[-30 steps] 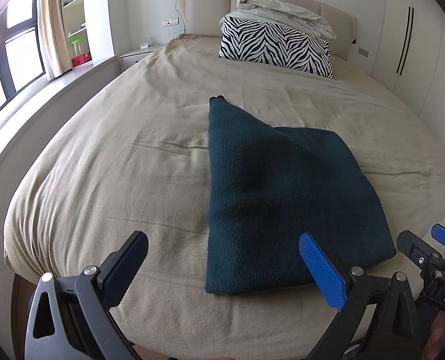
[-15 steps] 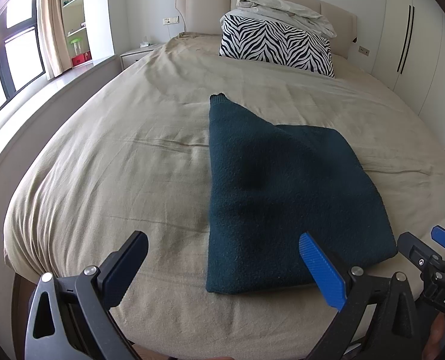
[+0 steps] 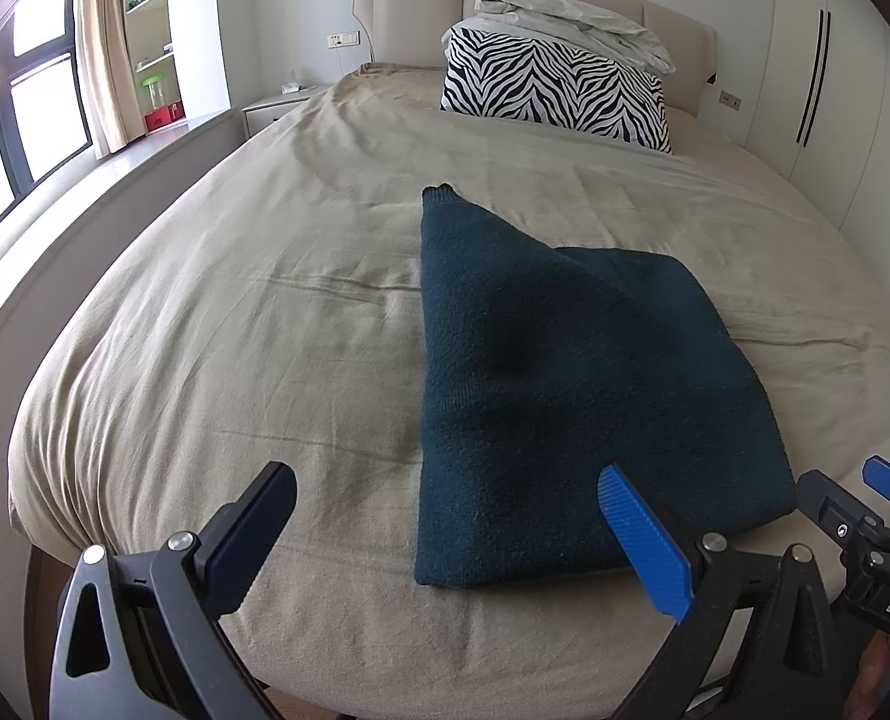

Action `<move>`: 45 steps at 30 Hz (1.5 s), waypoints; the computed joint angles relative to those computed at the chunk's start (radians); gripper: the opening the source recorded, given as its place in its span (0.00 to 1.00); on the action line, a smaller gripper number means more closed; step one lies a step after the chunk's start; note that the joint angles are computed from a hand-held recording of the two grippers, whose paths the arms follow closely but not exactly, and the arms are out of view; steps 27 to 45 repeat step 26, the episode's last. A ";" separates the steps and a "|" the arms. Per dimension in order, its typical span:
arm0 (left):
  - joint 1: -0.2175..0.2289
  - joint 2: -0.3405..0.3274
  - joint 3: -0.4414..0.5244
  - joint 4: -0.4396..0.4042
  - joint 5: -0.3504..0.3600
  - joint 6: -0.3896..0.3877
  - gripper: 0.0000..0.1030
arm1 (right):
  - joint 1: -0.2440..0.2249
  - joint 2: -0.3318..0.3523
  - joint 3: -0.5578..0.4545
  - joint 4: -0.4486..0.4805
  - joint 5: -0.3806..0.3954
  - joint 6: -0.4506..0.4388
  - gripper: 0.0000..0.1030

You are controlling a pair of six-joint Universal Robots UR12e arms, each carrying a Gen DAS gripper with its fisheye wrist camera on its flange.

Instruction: Fold small clothes

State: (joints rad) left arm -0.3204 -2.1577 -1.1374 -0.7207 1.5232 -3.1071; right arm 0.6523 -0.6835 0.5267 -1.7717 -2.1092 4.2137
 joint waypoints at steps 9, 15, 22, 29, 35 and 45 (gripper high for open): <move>0.000 -0.002 0.000 -0.005 0.003 -0.001 1.00 | 0.000 -0.002 0.005 -0.001 0.003 0.000 1.00; 0.000 -0.002 0.000 -0.008 0.003 0.000 1.00 | 0.000 -0.006 0.014 -0.009 0.010 -0.003 1.00; 0.001 0.000 -0.005 -0.003 0.003 -0.001 1.00 | 0.001 -0.007 0.017 -0.012 0.015 -0.005 1.00; 0.000 0.002 -0.013 0.015 0.003 0.001 1.00 | 0.001 -0.009 0.022 -0.014 0.019 -0.002 1.00; 0.000 0.002 -0.013 0.015 0.003 0.001 1.00 | 0.001 -0.009 0.022 -0.014 0.019 -0.002 1.00; 0.000 0.002 -0.013 0.015 0.003 0.001 1.00 | 0.001 -0.009 0.022 -0.014 0.019 -0.002 1.00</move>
